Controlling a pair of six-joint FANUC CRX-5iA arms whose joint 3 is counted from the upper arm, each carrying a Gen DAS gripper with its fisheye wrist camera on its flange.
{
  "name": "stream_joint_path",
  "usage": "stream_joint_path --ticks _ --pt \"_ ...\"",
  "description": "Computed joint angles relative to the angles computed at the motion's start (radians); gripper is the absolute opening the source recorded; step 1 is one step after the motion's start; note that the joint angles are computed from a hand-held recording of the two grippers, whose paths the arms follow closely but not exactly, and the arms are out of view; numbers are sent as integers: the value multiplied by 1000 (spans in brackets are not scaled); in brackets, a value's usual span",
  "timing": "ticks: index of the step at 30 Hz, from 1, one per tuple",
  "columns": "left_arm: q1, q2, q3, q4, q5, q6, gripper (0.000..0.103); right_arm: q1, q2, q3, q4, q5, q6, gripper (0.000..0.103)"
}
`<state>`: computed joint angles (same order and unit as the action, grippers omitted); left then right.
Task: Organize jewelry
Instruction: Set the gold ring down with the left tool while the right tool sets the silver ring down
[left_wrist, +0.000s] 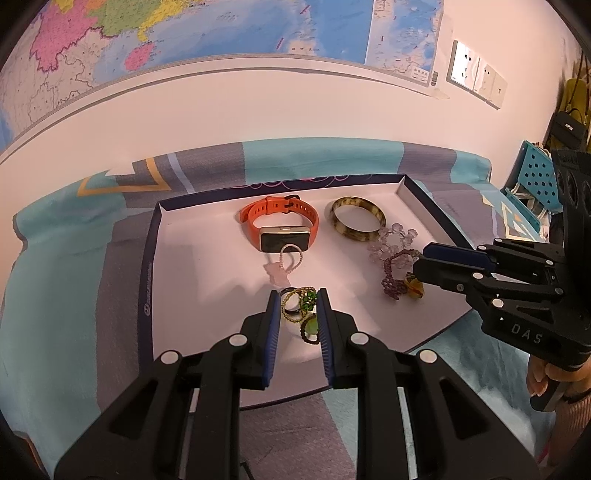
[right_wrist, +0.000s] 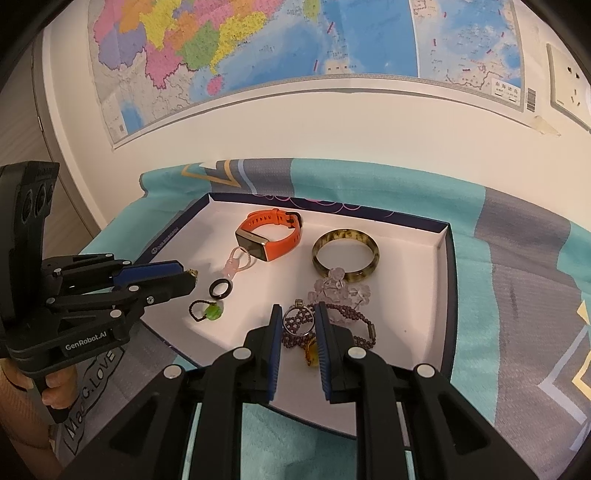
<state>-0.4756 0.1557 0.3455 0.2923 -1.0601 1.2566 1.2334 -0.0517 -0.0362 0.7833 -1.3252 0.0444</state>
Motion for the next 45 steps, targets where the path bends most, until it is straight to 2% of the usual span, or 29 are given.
stream_joint_path --ticks 45 --pt "-14 90 114 -58 -72 55 20 -55 17 9 -39 20 12 16"
